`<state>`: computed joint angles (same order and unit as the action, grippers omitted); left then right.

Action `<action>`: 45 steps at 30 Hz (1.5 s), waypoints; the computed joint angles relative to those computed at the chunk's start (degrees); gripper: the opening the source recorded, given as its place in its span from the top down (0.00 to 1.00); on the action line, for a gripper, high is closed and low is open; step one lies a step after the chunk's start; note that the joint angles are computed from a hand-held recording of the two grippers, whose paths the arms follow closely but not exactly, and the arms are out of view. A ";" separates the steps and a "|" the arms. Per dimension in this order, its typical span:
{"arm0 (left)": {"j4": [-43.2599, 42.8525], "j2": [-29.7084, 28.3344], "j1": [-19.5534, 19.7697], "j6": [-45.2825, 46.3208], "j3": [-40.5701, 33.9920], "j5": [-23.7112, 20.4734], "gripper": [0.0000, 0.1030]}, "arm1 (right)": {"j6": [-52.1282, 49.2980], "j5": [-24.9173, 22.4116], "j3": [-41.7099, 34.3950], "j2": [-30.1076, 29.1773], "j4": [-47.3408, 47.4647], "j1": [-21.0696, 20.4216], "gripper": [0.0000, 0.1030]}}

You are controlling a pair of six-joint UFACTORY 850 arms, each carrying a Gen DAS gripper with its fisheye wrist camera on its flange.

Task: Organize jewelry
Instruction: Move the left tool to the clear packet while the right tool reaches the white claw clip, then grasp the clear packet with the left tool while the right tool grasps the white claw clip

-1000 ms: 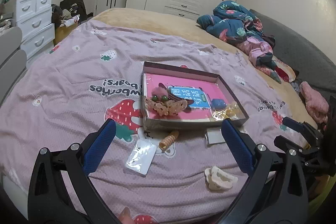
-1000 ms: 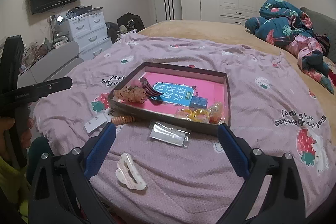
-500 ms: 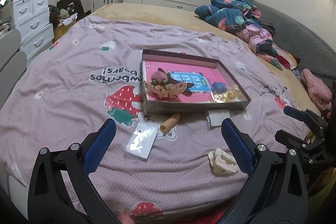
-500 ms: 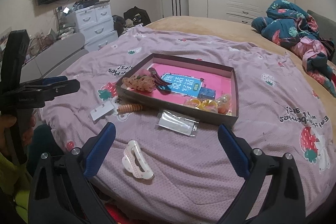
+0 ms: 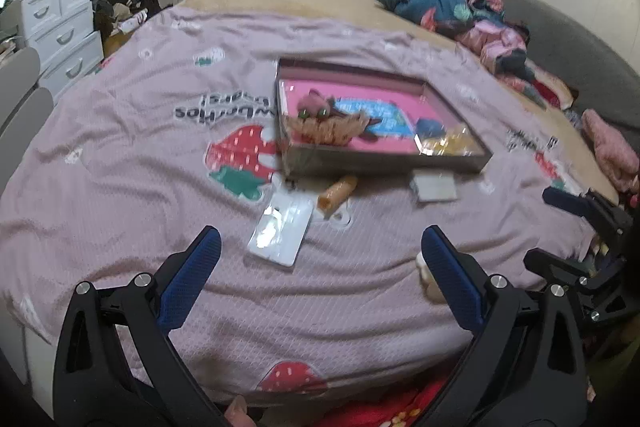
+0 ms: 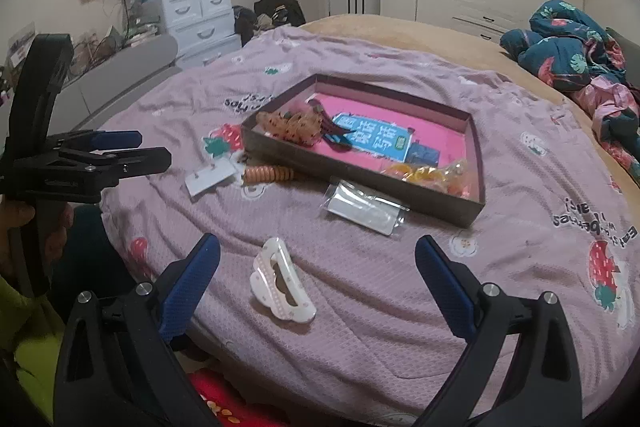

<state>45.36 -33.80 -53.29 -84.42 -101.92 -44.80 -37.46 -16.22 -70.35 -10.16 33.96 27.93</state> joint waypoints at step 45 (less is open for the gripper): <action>-6.97 -3.83 3.51 7.24 0.80 4.63 0.67 | -9.97 -6.90 -2.04 -7.06 12.83 -2.18 0.66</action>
